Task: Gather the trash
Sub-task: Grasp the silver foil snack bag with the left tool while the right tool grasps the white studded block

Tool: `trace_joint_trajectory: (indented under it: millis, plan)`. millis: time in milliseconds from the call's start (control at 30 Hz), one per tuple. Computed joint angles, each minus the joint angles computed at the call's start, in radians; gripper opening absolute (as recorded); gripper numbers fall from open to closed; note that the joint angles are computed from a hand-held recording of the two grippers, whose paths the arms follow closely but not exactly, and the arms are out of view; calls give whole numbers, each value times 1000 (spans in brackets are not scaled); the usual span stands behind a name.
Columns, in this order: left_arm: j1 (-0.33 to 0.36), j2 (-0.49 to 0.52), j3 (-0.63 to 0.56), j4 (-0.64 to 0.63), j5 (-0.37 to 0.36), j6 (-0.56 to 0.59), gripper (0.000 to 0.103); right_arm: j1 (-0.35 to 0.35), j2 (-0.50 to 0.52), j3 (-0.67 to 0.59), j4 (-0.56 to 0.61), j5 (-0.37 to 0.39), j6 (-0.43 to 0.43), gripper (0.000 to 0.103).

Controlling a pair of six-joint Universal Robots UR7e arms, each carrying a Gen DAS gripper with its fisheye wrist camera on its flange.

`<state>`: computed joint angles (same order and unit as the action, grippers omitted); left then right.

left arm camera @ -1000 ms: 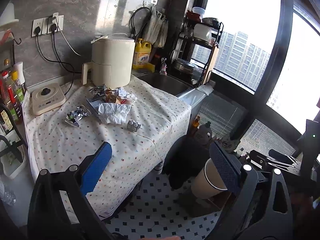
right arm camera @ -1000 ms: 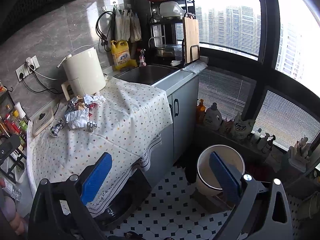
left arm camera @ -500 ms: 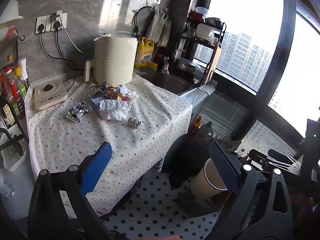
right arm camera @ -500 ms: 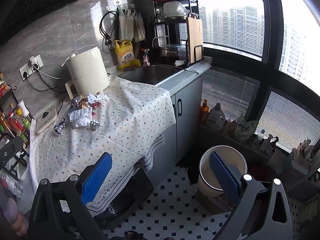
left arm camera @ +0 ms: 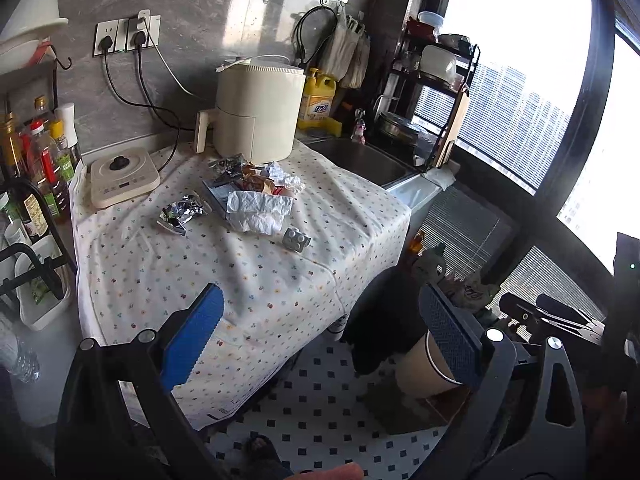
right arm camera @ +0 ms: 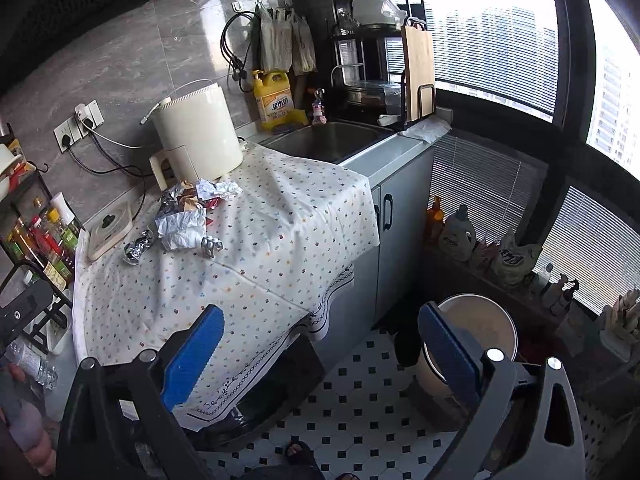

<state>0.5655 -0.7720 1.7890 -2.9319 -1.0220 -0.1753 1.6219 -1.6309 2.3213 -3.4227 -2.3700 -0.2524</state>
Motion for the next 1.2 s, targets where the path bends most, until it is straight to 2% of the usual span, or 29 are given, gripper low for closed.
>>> trace_joint_trajectory:
  millis: [133,233,400,500,633,867,933,1200]
  plan:
    - [35,24,-35,13,2,-13,97,-10,28,-51,61,38,18,95]
    - [65,52,-69,4,-10,-7,97,-33,43,-85,93,115,11,95]
    - [107,103,-156,0,-18,28,96,-59,102,-171,149,193,11,94]
    - [137,134,-218,14,-14,37,91,-69,161,-241,206,212,-17,85]
    - [180,178,-302,54,4,39,83,-89,236,-321,268,253,-40,79]
    - [245,242,-437,128,32,34,82,-125,367,-480,424,315,-49,60]
    - [262,266,-483,157,43,39,80,-132,406,-527,465,320,-39,57]
    - [334,380,-702,308,59,62,79,-144,546,-687,561,303,-35,57]
